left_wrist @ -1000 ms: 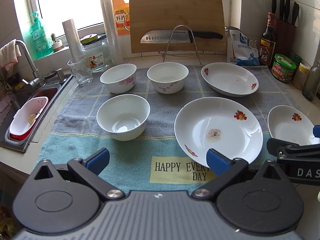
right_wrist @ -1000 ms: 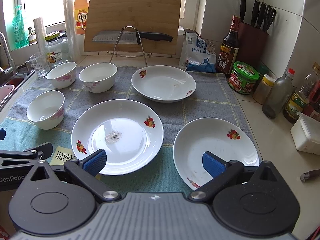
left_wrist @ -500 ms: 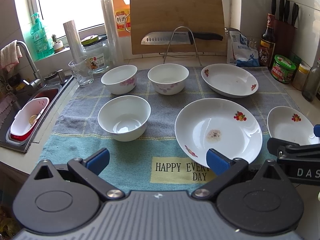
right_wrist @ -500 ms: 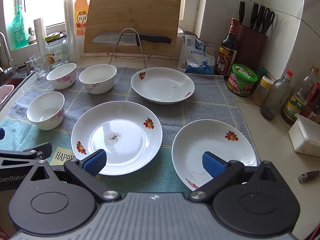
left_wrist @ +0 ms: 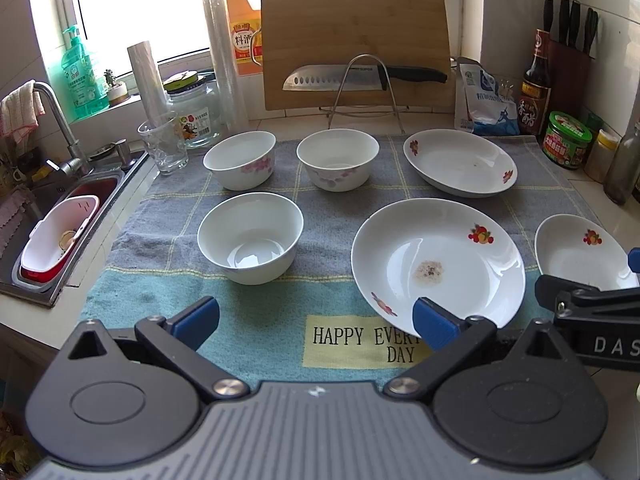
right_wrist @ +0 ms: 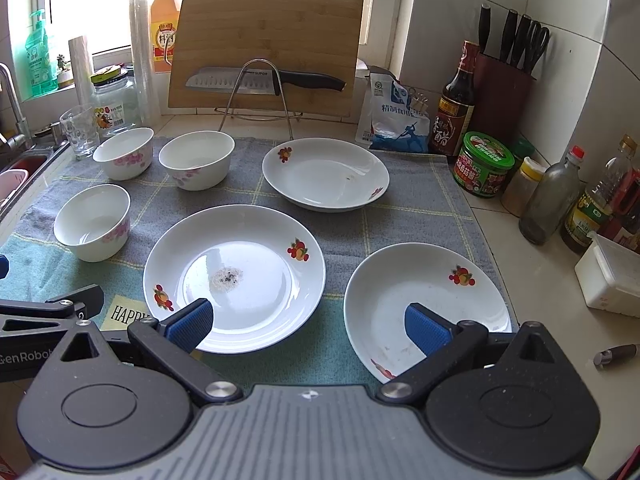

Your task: Organize plates and bowls

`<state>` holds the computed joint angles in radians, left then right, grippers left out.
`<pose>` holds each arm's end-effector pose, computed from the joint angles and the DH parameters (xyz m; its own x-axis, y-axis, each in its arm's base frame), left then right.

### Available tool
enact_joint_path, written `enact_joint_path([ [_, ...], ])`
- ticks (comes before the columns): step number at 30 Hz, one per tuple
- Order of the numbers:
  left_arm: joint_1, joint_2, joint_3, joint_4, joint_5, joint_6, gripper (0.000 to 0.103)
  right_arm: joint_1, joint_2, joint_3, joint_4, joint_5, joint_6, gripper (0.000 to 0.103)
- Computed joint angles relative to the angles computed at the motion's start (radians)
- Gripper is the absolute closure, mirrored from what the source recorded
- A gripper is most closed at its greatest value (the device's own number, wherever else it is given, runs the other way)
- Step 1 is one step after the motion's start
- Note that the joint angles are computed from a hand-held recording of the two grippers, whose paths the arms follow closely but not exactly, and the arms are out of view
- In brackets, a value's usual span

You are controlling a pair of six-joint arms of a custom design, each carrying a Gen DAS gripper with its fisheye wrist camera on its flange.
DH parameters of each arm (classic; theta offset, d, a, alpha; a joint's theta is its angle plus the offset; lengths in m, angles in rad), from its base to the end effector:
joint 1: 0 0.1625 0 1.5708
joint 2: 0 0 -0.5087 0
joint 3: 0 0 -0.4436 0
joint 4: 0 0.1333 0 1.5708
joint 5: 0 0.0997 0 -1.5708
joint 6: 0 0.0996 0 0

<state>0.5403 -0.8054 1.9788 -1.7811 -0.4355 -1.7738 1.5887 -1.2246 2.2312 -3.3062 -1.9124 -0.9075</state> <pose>-0.3537 -0.4729 0.0145 -0.5645 -0.4378 -0.6997 0.3139 0.6701 -0.6726 0.1097 -0.5448 0.2626 -0.5720 -0.4607 0.6786 -0.7537 0.6217 -0.2131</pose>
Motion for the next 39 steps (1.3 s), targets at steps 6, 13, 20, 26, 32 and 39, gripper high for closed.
enact_joint_path([
  [6,0.0,0.0,0.0,-0.001,0.0,0.0,0.001,0.008,0.003,-0.004,-0.004,-0.007,0.0,0.0],
  [13,0.0,0.001,0.0,-0.003,0.0,0.003,0.001,0.009,0.004,-0.002,-0.008,-0.008,-0.001,0.0],
  [20,0.007,-0.013,0.014,-0.054,0.006,0.049,0.001,0.008,0.007,0.0,-0.018,-0.007,0.001,0.0],
  [26,0.009,-0.027,0.051,-0.135,0.017,0.101,0.001,0.017,0.018,0.007,-0.05,-0.023,0.006,0.0],
  [32,0.012,-0.046,0.093,-0.247,0.033,0.197,0.002,0.027,0.028,0.024,-0.097,-0.032,0.017,0.0],
  [39,0.024,-0.063,0.138,-0.42,0.032,0.411,0.001,0.041,0.047,0.042,-0.176,-0.052,0.024,0.0],
])
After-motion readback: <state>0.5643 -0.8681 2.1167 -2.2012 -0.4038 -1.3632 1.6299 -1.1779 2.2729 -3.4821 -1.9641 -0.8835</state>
